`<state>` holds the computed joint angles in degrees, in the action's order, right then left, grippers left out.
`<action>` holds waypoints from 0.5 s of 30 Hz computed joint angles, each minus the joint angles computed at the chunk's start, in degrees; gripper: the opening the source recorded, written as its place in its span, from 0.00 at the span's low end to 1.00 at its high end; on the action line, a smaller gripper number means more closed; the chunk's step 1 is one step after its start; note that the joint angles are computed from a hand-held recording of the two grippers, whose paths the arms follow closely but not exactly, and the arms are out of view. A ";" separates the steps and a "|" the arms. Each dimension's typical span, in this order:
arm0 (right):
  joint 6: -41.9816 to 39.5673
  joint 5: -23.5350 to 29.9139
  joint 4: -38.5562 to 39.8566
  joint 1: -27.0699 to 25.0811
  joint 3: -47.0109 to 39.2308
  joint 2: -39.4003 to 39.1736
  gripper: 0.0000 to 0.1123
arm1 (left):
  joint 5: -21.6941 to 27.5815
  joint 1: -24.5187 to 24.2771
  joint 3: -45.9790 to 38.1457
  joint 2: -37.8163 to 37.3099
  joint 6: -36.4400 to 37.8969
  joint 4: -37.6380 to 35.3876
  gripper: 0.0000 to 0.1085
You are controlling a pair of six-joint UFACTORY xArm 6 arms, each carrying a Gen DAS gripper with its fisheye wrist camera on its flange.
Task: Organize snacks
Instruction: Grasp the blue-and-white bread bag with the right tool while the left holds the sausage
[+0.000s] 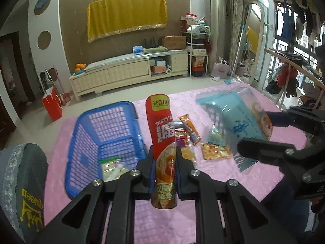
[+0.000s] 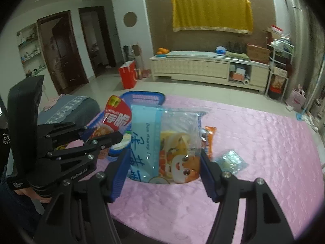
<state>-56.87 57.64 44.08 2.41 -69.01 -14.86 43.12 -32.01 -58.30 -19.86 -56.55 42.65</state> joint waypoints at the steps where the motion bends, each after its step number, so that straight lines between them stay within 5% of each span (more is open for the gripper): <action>1: 0.19 0.13 0.05 0.47 -0.31 0.29 0.62 | 0.18 0.51 0.45 -0.90 0.66 -0.35 0.13; 15: 2.04 -3.27 0.06 9.66 -8.37 7.67 0.62 | -1.40 10.67 2.72 -6.35 11.97 -7.63 0.13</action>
